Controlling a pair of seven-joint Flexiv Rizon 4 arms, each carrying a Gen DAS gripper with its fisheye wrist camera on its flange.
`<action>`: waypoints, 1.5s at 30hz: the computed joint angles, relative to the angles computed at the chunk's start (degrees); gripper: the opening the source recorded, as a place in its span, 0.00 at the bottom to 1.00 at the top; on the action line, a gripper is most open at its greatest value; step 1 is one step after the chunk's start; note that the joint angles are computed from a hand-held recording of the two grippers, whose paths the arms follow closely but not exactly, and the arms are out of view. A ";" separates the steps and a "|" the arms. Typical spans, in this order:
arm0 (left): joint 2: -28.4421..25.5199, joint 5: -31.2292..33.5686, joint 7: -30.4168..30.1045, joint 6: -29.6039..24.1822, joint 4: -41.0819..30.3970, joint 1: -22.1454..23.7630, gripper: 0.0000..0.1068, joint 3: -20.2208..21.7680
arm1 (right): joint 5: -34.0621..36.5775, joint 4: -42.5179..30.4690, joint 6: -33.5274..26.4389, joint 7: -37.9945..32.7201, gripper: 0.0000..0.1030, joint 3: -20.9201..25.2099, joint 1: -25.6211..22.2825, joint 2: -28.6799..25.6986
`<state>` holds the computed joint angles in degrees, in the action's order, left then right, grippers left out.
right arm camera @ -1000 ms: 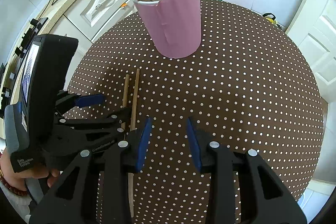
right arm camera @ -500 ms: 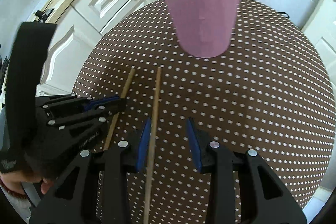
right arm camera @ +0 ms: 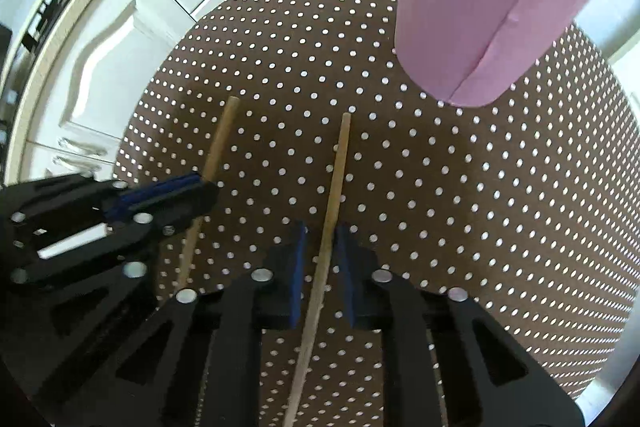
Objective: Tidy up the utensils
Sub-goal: 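Lift the left tool's chopstick toward the pink cup while the right tool carries its chopstick there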
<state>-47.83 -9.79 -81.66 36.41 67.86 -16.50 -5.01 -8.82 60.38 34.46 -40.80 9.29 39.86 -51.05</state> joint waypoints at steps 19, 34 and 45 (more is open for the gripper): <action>6.26 -3.66 5.30 4.64 4.92 0.39 0.05 -2.96 | -4.01 20.49 17.54 13.13 0.05 -1.94 -0.65 13.19; 13.55 -9.77 14.36 11.12 11.34 1.39 0.05 -6.02 | -24.00 30.82 20.57 32.68 0.05 -5.46 2.21 23.77; 16.76 -13.62 20.45 15.04 13.91 1.53 0.05 -7.48 | -33.82 33.12 17.49 40.47 0.05 -4.53 2.28 27.35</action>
